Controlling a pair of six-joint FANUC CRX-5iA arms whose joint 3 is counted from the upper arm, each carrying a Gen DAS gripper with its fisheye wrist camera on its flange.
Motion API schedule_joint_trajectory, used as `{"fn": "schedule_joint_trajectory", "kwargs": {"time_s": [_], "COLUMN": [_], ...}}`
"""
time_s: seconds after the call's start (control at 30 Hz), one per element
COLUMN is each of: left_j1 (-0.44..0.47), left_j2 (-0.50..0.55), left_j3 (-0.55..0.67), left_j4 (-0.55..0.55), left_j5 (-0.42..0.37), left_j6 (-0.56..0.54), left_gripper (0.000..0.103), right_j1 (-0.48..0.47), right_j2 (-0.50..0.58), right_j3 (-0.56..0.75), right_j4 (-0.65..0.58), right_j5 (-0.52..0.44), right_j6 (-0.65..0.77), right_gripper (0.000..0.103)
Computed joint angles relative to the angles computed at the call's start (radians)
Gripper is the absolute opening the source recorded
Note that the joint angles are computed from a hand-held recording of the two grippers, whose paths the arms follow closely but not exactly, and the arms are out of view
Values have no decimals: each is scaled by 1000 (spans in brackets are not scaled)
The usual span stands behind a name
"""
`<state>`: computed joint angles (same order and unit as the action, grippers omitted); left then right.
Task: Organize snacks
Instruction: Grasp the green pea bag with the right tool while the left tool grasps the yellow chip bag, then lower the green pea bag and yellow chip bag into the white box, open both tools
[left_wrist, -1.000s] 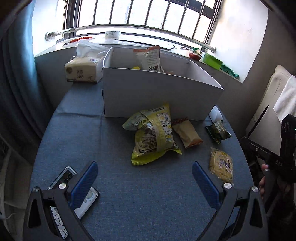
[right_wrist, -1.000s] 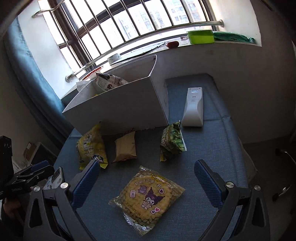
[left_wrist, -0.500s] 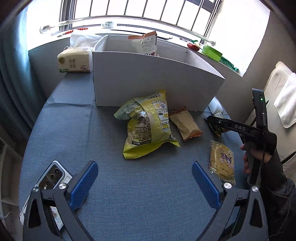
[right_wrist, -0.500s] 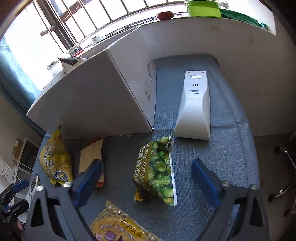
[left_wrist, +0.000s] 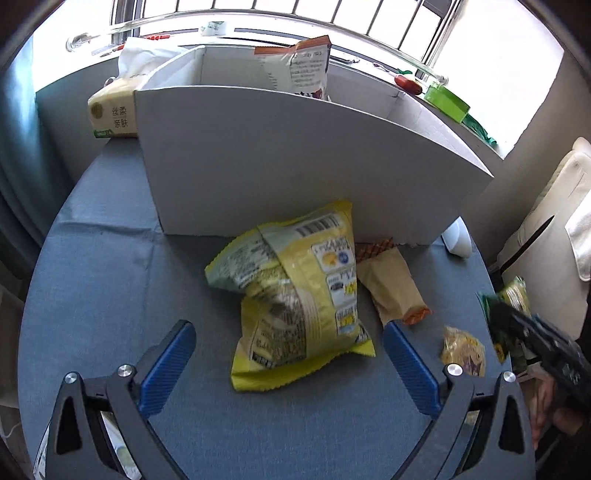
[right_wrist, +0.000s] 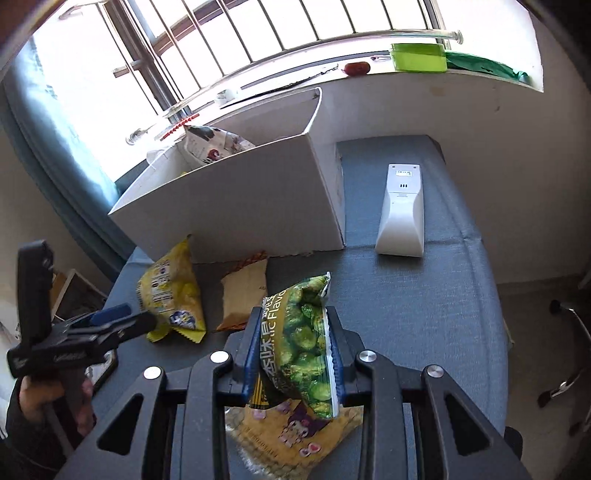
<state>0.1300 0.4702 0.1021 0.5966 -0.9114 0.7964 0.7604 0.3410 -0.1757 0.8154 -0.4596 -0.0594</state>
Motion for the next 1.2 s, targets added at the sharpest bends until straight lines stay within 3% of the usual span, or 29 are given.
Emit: {"fn": "schedule_joint_trajectory", "kwargs": {"time_s": [0.2,0.27,0.3,0.33,0.43,0.63,0.83,1.0,1.2], "left_j1": [-55,-57,-56,-54,-36,5,26,5,-37], "left_j2": [70,82,84,85,55,-61,-130,-61,127], "left_j3": [130,140,138,135,72,-93,-149,4,329], "left_j4": [-136,-128,-129,-121,-45,126,330,375,227], "left_j5": [7,-5,-2,-6,18,96,113,111,74], "left_j6": [122,106,102,86,-5,-203,-370,-367,-145], "left_gripper": [103,100,94,64,57,57,57,57,57], "right_j1": [48,56,57,57,55,46,15,-34,-74], "right_j2": [-27,-31,-36,-41,-44,-46,-27,30,186], "right_j3": [-12,-16,-22,-30,-31,-36,14,127,421], "right_j4": [0,-2,2,5,9,79,154,248,37], "right_j5": [-28,-41,-39,-29,-27,-1,29,37,-50], "right_j6": [-1,3,-8,-18,-20,-55,-55,-25,272], "right_gripper": [34,34,34,34,34,34,34,34,34]}}
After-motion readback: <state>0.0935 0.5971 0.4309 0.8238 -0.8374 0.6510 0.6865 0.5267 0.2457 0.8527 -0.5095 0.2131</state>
